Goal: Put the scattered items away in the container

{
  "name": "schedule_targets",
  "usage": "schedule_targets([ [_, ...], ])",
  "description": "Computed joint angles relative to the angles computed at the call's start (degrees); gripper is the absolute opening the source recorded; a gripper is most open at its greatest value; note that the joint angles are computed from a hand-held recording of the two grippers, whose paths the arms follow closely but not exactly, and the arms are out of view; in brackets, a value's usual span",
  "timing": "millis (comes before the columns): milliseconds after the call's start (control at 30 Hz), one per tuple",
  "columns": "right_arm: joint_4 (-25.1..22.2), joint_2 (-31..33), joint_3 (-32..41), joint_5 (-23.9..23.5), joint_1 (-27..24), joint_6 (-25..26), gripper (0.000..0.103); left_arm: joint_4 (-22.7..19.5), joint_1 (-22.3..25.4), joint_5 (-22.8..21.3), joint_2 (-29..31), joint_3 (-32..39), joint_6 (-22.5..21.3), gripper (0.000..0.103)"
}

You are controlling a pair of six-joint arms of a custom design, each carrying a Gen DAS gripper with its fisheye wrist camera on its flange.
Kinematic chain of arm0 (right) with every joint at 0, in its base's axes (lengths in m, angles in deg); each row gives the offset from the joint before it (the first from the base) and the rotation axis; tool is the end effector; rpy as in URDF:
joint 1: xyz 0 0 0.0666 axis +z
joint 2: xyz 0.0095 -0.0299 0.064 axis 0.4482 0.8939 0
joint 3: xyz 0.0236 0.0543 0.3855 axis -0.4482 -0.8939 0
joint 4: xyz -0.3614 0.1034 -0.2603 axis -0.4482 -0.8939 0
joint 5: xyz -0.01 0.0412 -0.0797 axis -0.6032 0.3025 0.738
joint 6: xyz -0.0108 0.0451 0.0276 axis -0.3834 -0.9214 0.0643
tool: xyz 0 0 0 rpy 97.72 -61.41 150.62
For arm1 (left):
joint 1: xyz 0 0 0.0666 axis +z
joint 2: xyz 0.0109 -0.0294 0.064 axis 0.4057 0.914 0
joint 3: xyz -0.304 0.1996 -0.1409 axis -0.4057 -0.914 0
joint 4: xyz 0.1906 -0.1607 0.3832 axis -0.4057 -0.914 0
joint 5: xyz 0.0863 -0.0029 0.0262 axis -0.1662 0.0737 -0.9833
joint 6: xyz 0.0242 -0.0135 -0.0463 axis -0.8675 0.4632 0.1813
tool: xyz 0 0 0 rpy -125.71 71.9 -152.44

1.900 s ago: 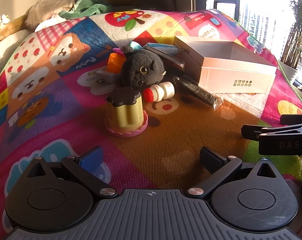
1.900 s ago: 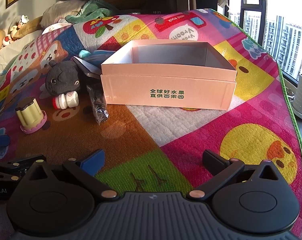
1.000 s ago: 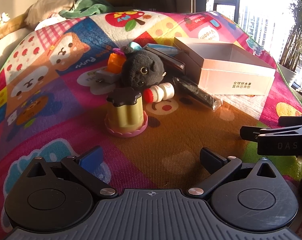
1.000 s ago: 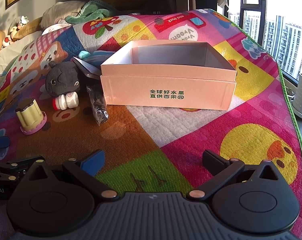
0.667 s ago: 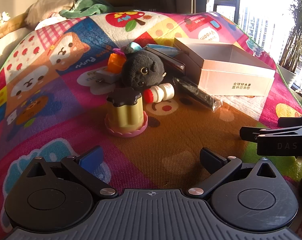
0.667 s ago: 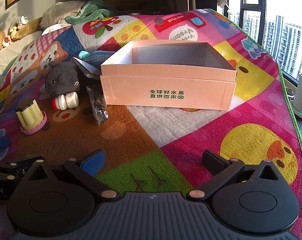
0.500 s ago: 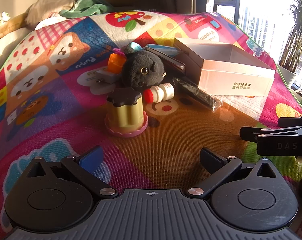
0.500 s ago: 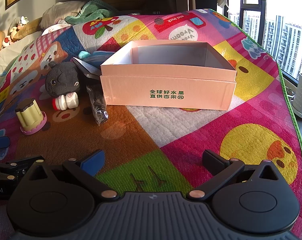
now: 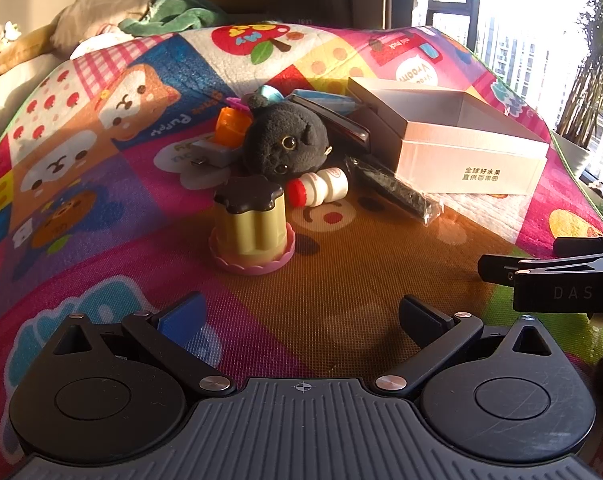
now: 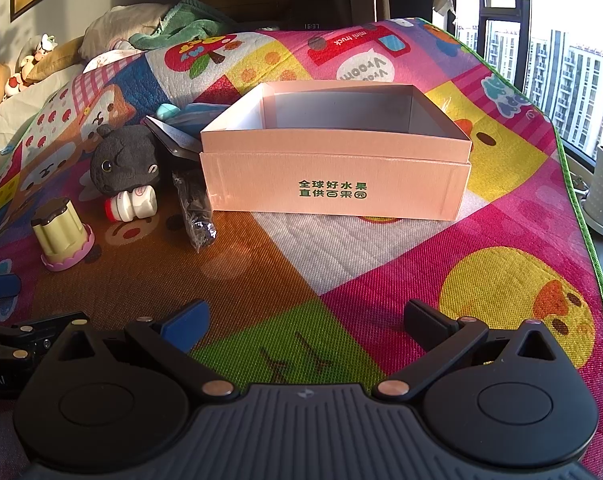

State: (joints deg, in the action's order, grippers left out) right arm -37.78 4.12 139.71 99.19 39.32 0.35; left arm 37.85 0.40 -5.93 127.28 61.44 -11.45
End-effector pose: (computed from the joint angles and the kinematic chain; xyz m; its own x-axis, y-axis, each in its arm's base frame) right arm 0.5637 0.1171 0.3733 -0.6117 0.0953 -0.7853 0.1244 0.9920 0.0234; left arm 0.6057 -0.2631 0.3716 -0.5871 0.2052 -0.7831 0.3492 0.9369 -0.0164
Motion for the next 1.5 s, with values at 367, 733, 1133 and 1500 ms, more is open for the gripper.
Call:
schedule_targets([
  [367,-0.66,0.17,0.32,0.14,0.04,0.39,0.103,-0.91,-0.37,-1.30,0.35,0.64,-0.96,0.103],
  [733,-6.23,0.55,2.67,-3.42,-0.65,3.53,0.103,-2.63,-0.61,-1.52,1.11,2.10,-1.11,0.103],
  [1133,-3.67,-2.39,-1.02,-6.56,-1.34,4.41,0.103,0.94,0.07,2.01,-1.39,-1.33,-2.10,0.103],
  [1500,-4.93,-2.01,-0.27,-6.40,-1.24,4.95,0.103,4.83,1.53,3.98,-3.18,-3.09,-4.03,0.103],
])
